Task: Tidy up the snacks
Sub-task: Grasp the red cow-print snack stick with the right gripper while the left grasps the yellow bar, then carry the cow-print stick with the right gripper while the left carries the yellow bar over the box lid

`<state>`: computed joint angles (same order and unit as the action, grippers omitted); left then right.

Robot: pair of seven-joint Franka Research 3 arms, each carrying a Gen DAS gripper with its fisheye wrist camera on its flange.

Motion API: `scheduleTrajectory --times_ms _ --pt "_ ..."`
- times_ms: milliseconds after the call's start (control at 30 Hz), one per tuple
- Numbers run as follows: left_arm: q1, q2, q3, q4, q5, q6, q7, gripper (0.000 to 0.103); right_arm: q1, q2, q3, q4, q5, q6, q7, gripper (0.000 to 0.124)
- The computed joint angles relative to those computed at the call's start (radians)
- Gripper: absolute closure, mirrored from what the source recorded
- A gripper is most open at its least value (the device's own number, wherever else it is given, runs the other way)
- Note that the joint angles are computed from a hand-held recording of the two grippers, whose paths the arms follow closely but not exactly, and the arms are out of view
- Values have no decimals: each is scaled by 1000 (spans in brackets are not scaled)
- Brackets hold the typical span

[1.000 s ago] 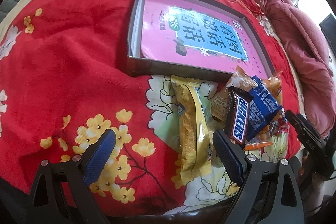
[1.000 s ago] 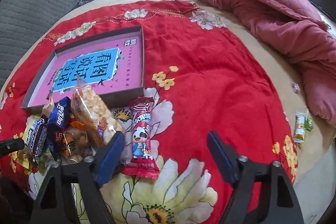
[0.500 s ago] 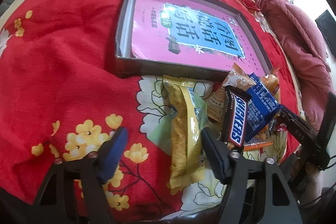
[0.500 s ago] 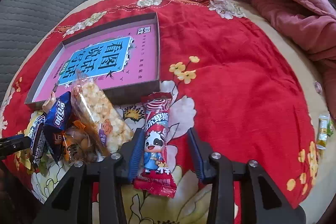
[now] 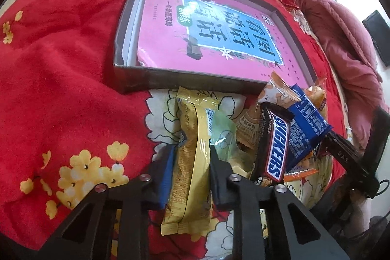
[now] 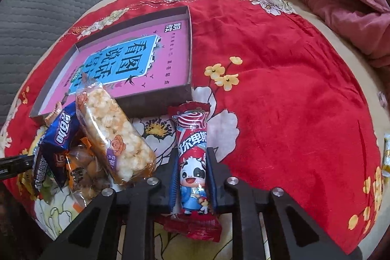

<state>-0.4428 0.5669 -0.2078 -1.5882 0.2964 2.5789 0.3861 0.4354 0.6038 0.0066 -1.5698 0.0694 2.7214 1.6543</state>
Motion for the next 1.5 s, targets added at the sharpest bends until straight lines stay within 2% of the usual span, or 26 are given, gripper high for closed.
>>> scheduleTrajectory --times_ms 133,300,567,867,1267,1500 --pt "4 -10 2 -27 5 37 2 82 -30 -15 28 -24 49 23 -19 106" --pt "-7 -19 14 -35 27 46 -10 83 -21 -36 19 -53 50 51 -19 106" --pt "-21 -71 34 -95 88 121 -58 83 -14 -69 15 -95 54 111 -21 106" --pt "-50 -126 71 -129 207 118 -166 83 -15 -100 19 -129 66 155 -25 106" --pt "-47 -134 68 -106 295 84 -235 83 -19 -135 39 -151 89 195 -64 106" --pt "-40 -124 68 -92 307 98 -251 83 -31 -118 65 -108 128 191 -91 106"
